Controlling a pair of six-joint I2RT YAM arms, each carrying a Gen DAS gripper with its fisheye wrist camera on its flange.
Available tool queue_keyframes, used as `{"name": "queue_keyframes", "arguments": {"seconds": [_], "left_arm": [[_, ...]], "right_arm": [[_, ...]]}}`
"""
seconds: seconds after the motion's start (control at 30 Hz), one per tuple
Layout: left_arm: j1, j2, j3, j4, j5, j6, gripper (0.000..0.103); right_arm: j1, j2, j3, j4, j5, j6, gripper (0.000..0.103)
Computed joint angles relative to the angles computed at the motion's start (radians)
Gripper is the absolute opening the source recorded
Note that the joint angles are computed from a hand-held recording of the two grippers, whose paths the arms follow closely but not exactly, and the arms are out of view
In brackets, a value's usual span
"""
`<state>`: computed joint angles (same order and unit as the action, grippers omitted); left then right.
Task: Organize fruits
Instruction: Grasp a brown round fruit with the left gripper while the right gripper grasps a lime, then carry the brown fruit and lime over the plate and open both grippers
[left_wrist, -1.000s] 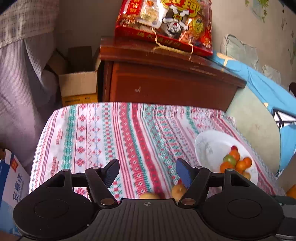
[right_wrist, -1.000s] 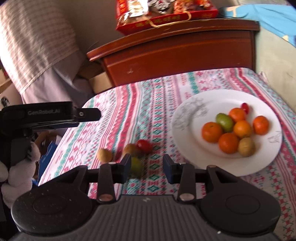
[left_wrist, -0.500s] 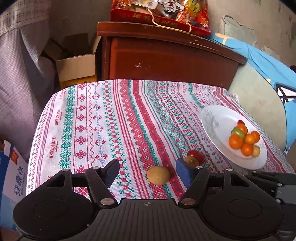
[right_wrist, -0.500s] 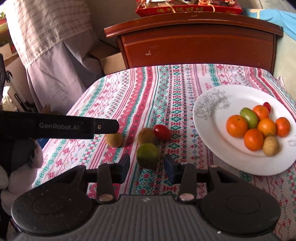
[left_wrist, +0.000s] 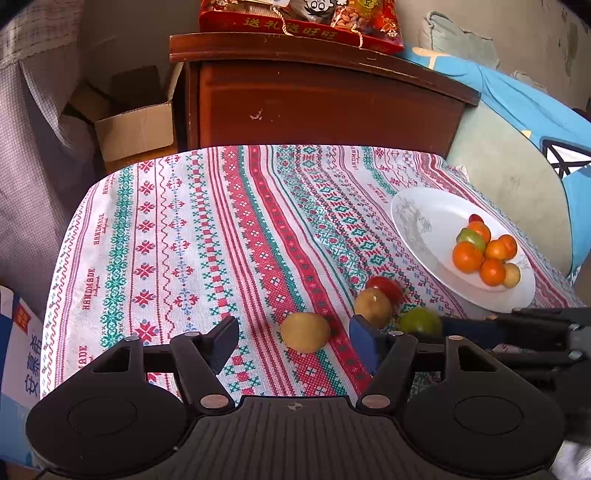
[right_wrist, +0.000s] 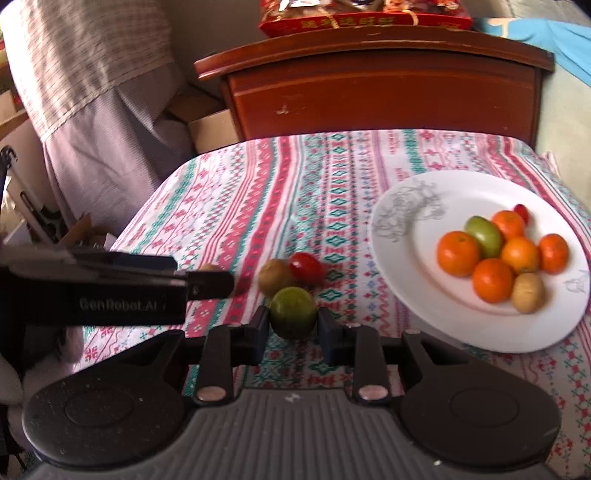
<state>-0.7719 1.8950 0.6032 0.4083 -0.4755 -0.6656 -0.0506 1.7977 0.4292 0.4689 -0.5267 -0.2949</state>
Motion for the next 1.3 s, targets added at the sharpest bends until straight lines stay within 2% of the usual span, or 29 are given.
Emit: {"name": "queue_keyframes", "arguments": {"seconds": [0.1, 0.37, 0.47, 0.53, 0.77, 0.9, 0.97, 1.17, 1.3], "left_arm": [[-0.009, 0.024, 0.020, -0.009, -0.007, 0.013, 0.052], [-0.020, 0.066, 0.050, -0.019, -0.045, 0.037, 0.051], [-0.024, 0.076, 0.052, -0.006, -0.059, 0.060, 0.040], [-0.024, 0.074, 0.043, 0.018, -0.049, 0.075, 0.027], [-0.028, 0.046, 0.050, 0.008, -0.047, 0.056, 0.027], [-0.037, 0.010, 0.056, 0.050, -0.052, 0.069, 0.027], [-0.031, 0.005, 0.065, 0.093, -0.025, 0.076, 0.027], [-0.021, 0.062, 0.148, 0.160, 0.036, 0.098, 0.027], [-0.018, 0.127, 0.220, 0.161, 0.075, 0.113, 0.027]], "right_arm": [[-0.014, -0.001, 0.002, 0.001, 0.006, 0.008, 0.028], [-0.031, -0.005, 0.007, -0.016, -0.006, 0.003, 0.028], [-0.036, -0.005, 0.010, -0.019, -0.007, 0.003, 0.028], [-0.038, -0.008, 0.008, -0.019, -0.006, 0.007, 0.028], [-0.055, -0.034, 0.007, -0.019, -0.022, 0.022, 0.028], [-0.088, -0.071, 0.020, -0.011, -0.037, 0.061, 0.028], [-0.111, -0.084, 0.033, 0.000, -0.042, 0.092, 0.028], [-0.171, -0.057, 0.110, 0.017, -0.050, 0.167, 0.028], [-0.189, -0.013, 0.160, 0.025, -0.040, 0.202, 0.028]]}}
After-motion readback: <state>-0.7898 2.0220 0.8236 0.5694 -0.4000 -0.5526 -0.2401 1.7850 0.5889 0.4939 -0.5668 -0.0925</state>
